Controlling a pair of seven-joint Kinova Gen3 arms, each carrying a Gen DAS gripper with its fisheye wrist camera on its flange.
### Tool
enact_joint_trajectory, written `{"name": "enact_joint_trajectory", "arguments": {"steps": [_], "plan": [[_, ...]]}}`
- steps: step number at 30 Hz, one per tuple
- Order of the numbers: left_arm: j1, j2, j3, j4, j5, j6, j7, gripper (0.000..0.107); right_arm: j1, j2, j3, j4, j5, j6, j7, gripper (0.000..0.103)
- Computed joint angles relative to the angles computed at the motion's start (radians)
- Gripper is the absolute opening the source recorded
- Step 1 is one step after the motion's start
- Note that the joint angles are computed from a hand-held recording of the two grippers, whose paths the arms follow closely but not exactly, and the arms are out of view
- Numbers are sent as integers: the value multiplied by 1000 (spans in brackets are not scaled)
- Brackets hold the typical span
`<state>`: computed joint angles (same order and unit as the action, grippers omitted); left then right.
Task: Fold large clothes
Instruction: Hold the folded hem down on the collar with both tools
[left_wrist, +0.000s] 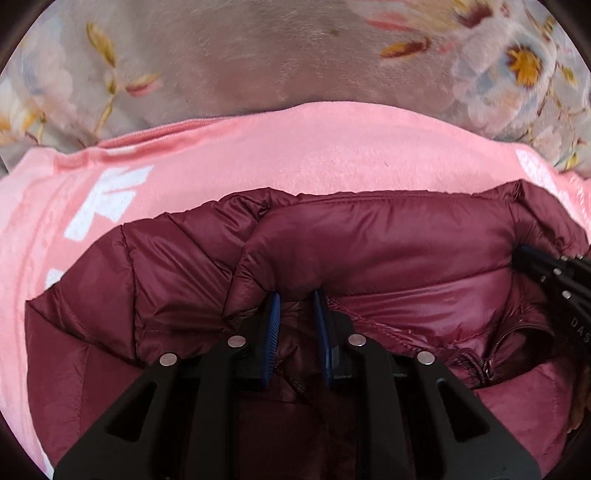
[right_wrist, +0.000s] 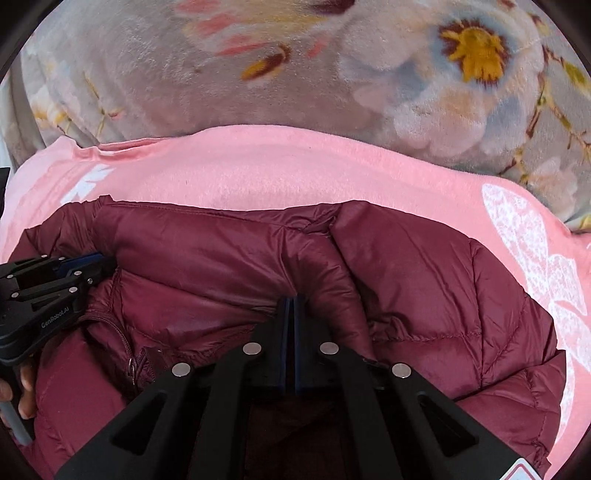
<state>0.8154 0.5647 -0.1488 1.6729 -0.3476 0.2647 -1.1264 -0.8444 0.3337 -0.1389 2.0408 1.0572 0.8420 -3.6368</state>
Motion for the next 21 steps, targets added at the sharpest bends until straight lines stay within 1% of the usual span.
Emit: {"name": "enact_joint_trajectory", "arguments": {"steps": [2, 5, 7, 11, 16, 21], "plan": [[20, 2, -22, 1, -10, -1, 10, 19, -5, 5, -1, -5, -2, 15, 6, 0], [16, 2, -20, 0, -13, -1, 10, 19, -11, 17, -2, -21, -13, 41, 30, 0], [14, 1, -18, 1, -13, -2, 9, 19, -13, 18, 0, -21, -12, 41, 31, 0], [42, 7, -43, -4, -28, 4, 24, 18, -13, 18, 2, -21, -8, 33, 25, 0], [28, 5, -27, -4, -30, 4, 21, 18, -13, 16, 3, -20, -7, 29, 23, 0], [28, 5, -26, -4, -34, 6, 23, 18, -13, 14, 4, -17, -5, 26, 16, 0]]}}
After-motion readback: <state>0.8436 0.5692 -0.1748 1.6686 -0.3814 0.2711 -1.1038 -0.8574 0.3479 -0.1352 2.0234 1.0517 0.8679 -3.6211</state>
